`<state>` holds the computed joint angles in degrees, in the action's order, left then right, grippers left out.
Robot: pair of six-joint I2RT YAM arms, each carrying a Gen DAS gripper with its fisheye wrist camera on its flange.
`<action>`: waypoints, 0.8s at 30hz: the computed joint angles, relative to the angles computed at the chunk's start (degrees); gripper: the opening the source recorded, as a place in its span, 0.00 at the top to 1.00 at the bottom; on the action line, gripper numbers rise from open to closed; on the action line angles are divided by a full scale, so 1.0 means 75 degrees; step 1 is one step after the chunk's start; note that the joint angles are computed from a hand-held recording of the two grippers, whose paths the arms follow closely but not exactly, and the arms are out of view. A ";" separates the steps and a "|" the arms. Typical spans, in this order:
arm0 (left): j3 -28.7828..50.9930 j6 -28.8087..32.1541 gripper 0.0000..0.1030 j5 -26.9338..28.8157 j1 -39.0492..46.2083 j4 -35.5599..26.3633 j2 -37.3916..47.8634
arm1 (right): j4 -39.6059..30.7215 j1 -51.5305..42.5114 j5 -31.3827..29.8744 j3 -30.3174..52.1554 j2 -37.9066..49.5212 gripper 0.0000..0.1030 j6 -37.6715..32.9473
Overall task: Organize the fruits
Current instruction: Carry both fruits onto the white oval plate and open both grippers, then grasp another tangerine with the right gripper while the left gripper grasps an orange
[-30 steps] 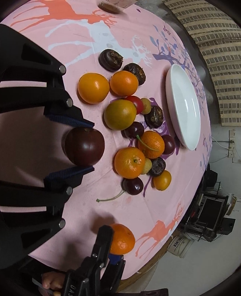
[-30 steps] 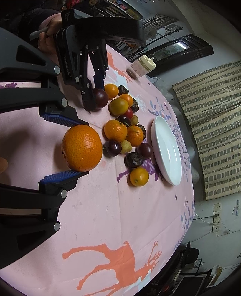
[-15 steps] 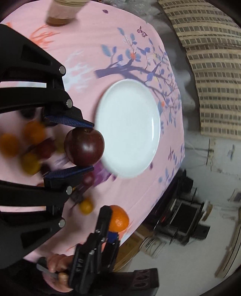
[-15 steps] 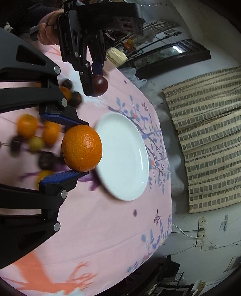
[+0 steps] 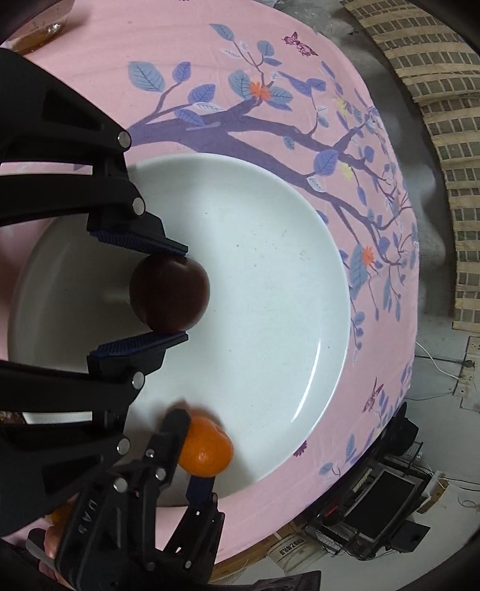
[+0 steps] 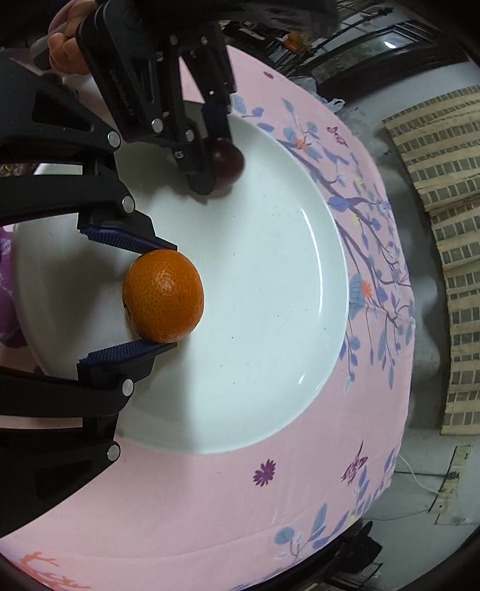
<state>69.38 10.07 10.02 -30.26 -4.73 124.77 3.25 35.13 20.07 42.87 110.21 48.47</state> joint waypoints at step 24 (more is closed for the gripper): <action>-0.7751 0.1561 0.05 0.1732 0.2576 0.3342 -0.5005 | -0.5615 0.7719 0.3340 0.1842 0.0861 0.33 0.8231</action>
<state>11.25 21.78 23.01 -10.94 20.33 87.23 -38.87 93.02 45.12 56.68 116.67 110.20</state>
